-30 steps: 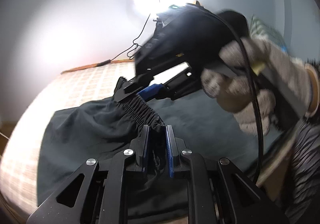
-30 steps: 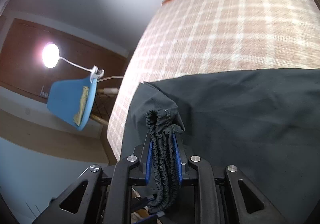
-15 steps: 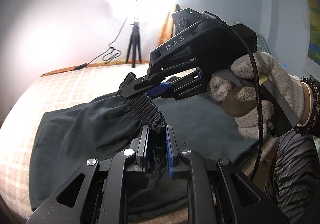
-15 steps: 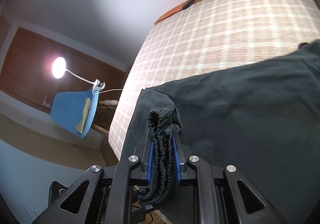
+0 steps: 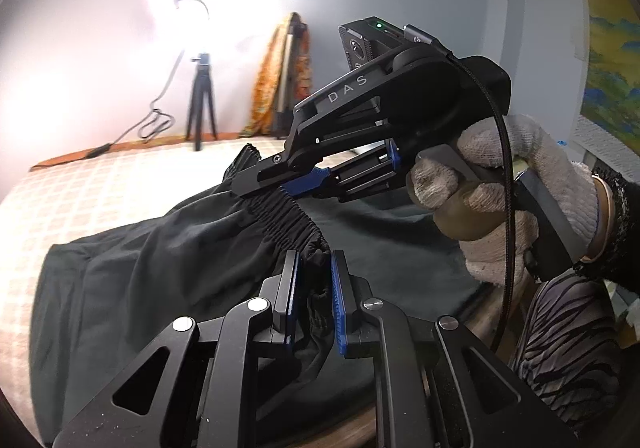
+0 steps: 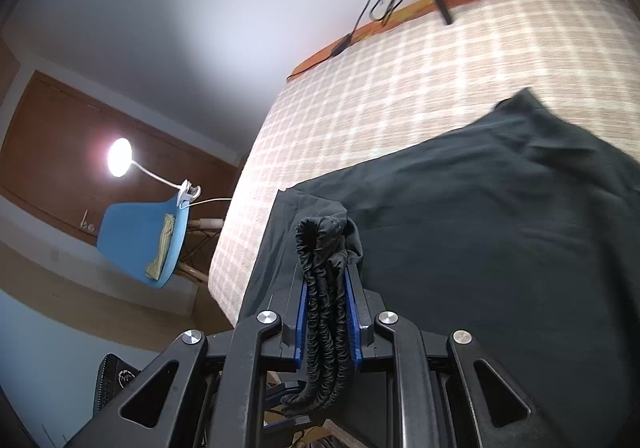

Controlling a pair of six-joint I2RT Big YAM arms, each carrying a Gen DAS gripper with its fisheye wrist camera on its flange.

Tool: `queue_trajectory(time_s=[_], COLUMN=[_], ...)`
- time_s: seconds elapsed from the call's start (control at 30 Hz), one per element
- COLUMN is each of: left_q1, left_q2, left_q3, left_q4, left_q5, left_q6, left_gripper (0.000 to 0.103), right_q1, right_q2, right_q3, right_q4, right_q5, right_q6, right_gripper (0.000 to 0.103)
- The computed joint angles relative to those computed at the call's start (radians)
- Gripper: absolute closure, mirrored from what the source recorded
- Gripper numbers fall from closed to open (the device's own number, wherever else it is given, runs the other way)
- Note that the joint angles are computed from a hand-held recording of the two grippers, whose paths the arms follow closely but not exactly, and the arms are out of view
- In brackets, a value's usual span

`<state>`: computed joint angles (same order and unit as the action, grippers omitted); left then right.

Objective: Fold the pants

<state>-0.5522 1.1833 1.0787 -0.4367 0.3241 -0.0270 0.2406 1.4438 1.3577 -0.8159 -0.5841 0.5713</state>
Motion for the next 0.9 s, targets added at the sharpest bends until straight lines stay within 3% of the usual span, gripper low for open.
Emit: queue_trajectory(time_s=[0.9], left_q1=[-0.224], left_q2=[0.209], left_q3=[0.207], left_q4=[-0.016], left_q5=[0.074], left_q6=[-0.031], left_gripper=[0.09], right_q1=[-0.275], right_q2=[-0.205], right_q3=[-0.126], right_q4=[-0.206], right_q5=[0.045], right_q6=[-0.167], right_gripper=[0.087])
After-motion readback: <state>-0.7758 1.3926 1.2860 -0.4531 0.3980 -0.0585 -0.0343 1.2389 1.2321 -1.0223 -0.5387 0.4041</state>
